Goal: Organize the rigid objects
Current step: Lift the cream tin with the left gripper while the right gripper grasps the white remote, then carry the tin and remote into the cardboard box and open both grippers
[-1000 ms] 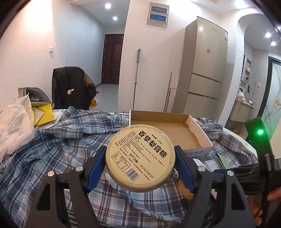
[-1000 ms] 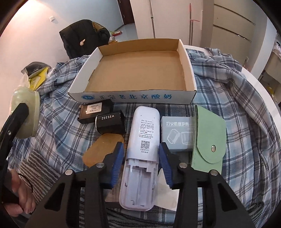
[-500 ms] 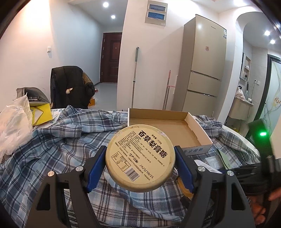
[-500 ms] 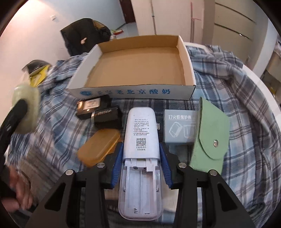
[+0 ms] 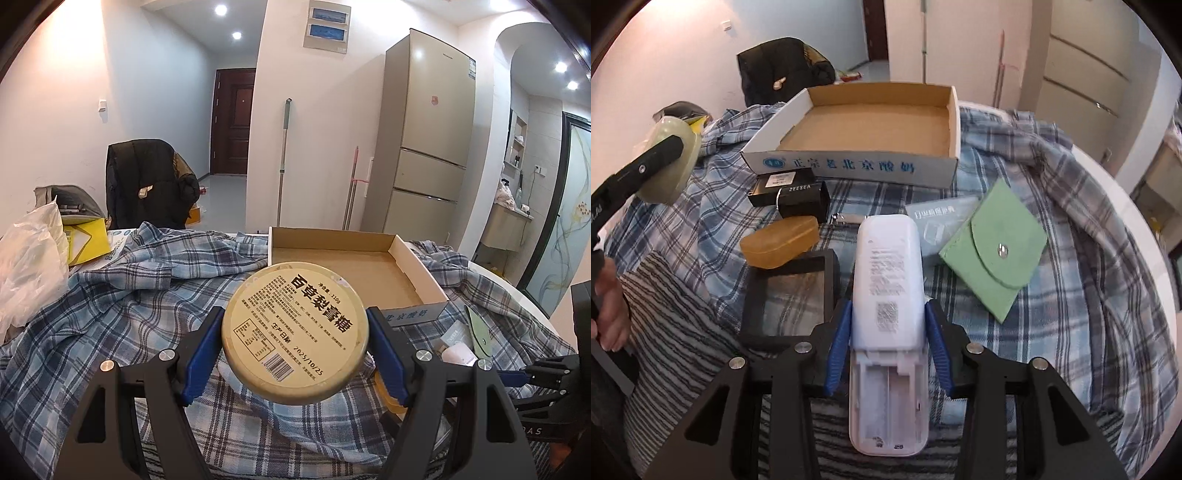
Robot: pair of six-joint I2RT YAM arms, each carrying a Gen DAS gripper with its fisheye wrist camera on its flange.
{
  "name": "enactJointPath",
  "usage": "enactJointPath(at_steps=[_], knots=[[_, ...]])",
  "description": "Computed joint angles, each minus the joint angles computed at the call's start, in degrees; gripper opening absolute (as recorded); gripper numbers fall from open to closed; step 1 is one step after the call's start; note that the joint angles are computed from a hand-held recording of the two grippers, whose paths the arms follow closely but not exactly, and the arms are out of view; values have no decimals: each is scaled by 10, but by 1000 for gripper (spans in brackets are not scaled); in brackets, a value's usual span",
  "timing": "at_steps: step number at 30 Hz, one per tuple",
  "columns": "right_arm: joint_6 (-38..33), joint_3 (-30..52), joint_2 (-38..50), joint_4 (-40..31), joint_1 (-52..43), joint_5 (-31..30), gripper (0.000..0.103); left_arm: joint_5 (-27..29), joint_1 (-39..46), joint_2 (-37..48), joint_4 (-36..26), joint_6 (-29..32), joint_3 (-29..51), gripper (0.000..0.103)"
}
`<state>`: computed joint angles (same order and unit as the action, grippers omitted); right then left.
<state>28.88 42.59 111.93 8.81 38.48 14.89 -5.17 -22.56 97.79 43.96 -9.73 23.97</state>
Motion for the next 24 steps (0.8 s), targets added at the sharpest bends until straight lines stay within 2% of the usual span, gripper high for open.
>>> enactJointPath(at_steps=[14, 19, 24], knots=[[-51, 11, 33, 37, 15, 49, 43, 10, 8, 1, -5, 7, 2, 77], [-61, 39, 56, 28, -17, 4, 42, 9, 8, 1, -4, 6, 2, 77], [-58, 20, 47, 58, -23, -7, 39, 12, 11, 2, -5, 5, 2, 77]])
